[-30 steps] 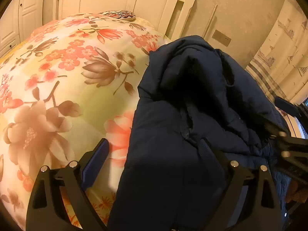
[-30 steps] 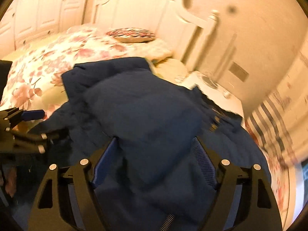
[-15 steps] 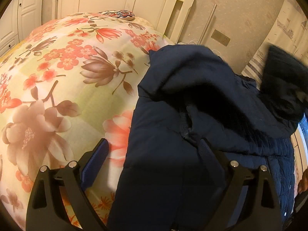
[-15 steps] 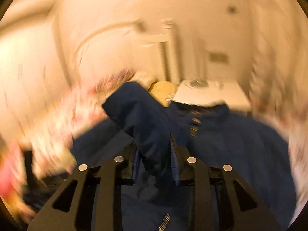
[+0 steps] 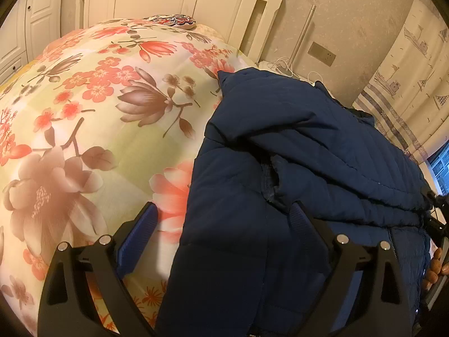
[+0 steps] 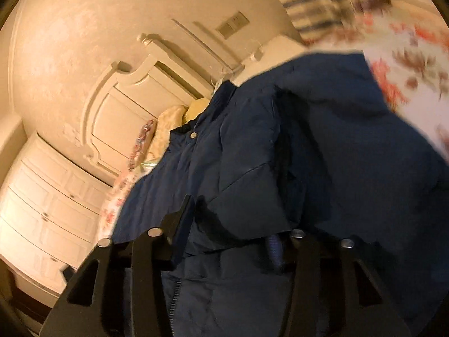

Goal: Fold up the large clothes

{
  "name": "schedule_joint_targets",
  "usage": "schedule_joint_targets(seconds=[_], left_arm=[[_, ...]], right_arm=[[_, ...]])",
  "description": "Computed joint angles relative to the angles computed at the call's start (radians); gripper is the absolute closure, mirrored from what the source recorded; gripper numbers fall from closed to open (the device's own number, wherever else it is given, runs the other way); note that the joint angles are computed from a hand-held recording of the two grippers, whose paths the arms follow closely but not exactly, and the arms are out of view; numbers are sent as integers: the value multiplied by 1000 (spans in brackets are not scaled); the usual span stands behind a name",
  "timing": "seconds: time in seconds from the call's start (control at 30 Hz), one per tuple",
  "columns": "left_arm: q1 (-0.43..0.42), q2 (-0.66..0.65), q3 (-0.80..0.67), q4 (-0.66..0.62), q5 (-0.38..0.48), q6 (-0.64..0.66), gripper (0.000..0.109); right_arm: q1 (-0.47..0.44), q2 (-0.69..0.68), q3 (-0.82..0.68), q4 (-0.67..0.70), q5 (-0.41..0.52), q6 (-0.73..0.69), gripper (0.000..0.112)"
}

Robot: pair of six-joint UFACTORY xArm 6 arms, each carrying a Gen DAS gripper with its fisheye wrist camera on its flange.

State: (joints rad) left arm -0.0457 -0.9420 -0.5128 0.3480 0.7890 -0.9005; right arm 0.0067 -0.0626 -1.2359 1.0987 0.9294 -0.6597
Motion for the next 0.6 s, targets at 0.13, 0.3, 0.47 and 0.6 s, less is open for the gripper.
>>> schedule_joint_targets(seconds=[0.13, 0.3, 0.47, 0.6], left_arm=[[-2, 2, -1, 2, 1, -3, 14], [-13, -21, 6, 43, 4, -43, 14], [-151, -100, -45, 419, 53, -307, 13], [-96, 124, -233, 245, -66, -104, 8]], right_arm=[[3, -40, 20, -35, -77, -2, 90], [-13, -20, 21, -158, -56, 144, 74], [33, -156, 111, -133, -379, 17, 59], [118, -116, 38, -298, -361, -47, 59]])
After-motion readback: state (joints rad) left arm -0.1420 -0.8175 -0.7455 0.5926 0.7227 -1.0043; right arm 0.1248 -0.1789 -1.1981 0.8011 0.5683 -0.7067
